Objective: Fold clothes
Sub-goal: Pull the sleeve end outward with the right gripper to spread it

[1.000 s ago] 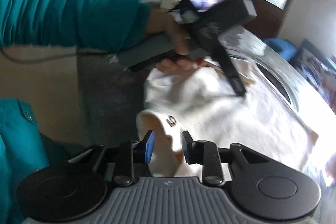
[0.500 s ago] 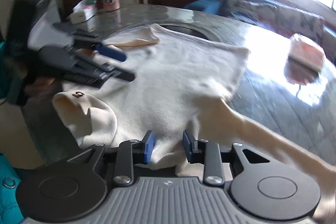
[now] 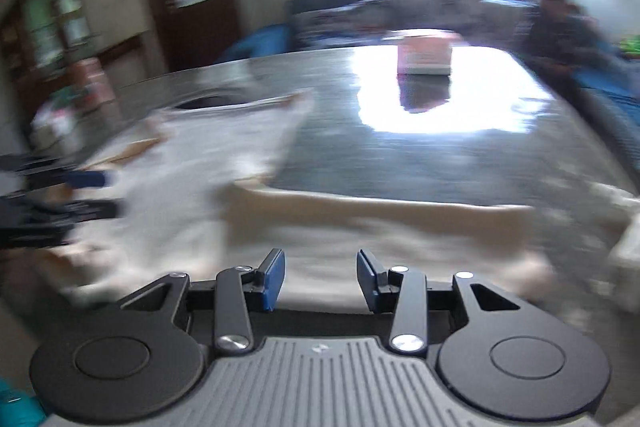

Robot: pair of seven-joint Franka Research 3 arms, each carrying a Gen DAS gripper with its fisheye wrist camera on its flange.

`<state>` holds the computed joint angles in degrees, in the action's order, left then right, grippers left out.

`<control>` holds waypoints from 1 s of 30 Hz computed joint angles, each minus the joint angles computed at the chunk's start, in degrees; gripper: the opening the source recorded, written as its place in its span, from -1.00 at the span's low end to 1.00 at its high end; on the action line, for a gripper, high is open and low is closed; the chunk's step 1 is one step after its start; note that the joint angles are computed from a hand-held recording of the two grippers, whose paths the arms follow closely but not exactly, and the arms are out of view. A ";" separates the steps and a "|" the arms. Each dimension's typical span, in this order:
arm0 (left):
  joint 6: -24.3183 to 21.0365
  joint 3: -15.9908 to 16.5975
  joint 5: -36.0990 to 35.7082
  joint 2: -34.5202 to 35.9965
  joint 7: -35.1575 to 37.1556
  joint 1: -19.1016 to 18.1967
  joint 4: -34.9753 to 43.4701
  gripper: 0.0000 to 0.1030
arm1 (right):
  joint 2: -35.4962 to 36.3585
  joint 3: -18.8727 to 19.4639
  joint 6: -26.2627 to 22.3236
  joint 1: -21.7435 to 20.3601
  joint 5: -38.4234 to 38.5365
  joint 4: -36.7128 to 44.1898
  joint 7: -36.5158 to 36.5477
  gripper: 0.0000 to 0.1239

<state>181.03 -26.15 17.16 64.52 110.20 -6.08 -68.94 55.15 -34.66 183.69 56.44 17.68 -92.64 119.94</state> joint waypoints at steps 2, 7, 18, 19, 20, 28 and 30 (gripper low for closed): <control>-0.47 -2.86 0.44 0.63 1.67 1.05 -0.28 0.01 | 2.54 -7.22 -2.64 5.11 2.52 -1.63 5.02 -0.35; -2.43 -6.44 -0.31 1.45 5.49 1.72 -0.96 0.01 | 7.44 -16.86 -9.20 11.06 2.71 -3.74 16.46 -0.36; -2.60 -6.48 -3.35 0.22 7.66 0.81 -3.76 0.01 | 6.67 -15.47 -8.18 8.58 -5.12 -3.86 21.61 -0.84; -2.67 -6.64 -3.44 0.15 7.67 0.93 -3.99 0.01 | 7.48 -16.88 -9.21 9.50 -6.26 -3.55 22.33 -0.85; -2.79 -6.81 -3.49 0.08 7.76 1.07 -4.22 0.01 | 8.25 -18.21 -10.24 10.34 -7.43 -3.22 23.02 -0.85; -3.46 -6.90 -4.35 -0.22 7.76 1.32 -5.07 0.01 | 9.42 -18.85 -14.20 8.86 -13.75 -0.85 27.06 -0.82; -3.78 -7.06 -4.67 -0.30 7.69 1.46 -5.05 0.01 | 9.86 -19.15 -14.45 8.90 -15.17 -0.60 28.51 -0.79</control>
